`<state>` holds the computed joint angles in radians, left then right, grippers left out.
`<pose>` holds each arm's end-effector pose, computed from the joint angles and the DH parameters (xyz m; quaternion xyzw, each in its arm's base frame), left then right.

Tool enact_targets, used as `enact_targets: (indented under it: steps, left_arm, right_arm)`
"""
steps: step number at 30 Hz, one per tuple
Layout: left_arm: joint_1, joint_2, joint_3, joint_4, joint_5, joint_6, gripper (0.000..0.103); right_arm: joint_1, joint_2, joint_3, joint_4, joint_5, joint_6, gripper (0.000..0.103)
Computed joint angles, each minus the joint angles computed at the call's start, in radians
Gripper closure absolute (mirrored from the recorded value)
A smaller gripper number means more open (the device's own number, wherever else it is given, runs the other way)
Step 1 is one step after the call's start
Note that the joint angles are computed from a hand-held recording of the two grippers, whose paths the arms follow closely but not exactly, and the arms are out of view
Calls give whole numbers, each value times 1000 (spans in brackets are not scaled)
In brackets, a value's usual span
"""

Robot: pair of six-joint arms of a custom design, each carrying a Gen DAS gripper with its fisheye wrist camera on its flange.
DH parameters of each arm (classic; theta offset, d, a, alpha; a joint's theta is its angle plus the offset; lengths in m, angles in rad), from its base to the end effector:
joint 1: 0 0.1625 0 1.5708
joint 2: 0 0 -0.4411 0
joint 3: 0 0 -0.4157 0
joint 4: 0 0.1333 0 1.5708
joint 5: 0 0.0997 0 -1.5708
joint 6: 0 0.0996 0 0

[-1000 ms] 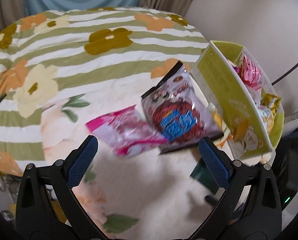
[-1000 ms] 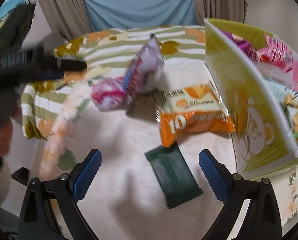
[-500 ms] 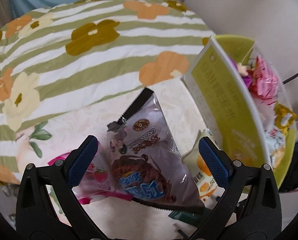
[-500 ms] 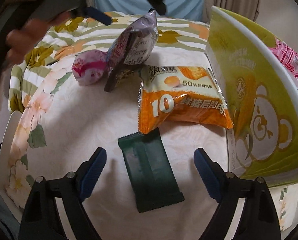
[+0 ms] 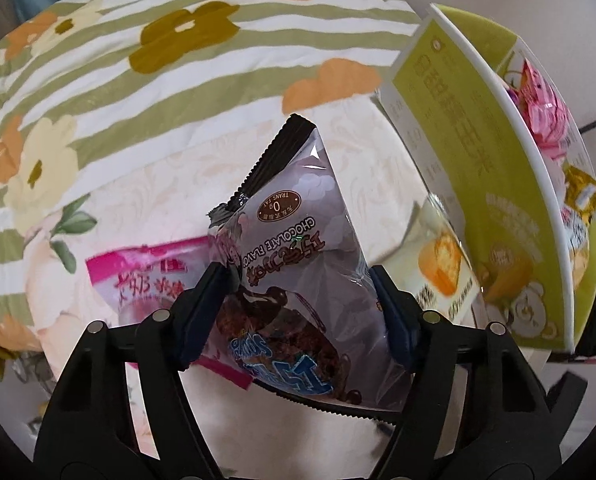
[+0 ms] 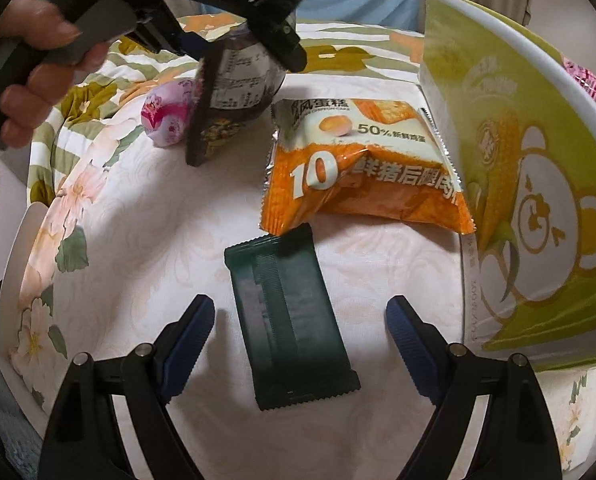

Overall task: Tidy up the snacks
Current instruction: 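Grasp the chocolate-flake bag with the left tool while the right tool grasps the dark green bar, then carry the chocolate-flake bag into the box while the right tool carries the green bar in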

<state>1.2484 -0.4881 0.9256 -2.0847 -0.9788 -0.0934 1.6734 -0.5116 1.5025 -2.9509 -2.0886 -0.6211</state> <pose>-0.0971 -0.8868 0.1184 0.0981 0.9508 -0.0959 0.2777 0.1591 -0.7250 -0.0115 0.2894 -0.9045 0.1163 0.2907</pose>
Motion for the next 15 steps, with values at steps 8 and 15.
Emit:
enact_targets:
  steps: [8, 15]
  left_arm:
    - [-9, -75, 125, -4, -28, -26, 36]
    - [-19, -120, 209, -23, -25, -24, 39]
  right_arm:
    - [3, 24, -24, -4, -19, -85, 38]
    - [14, 33, -24, -20, -18, -150, 62]
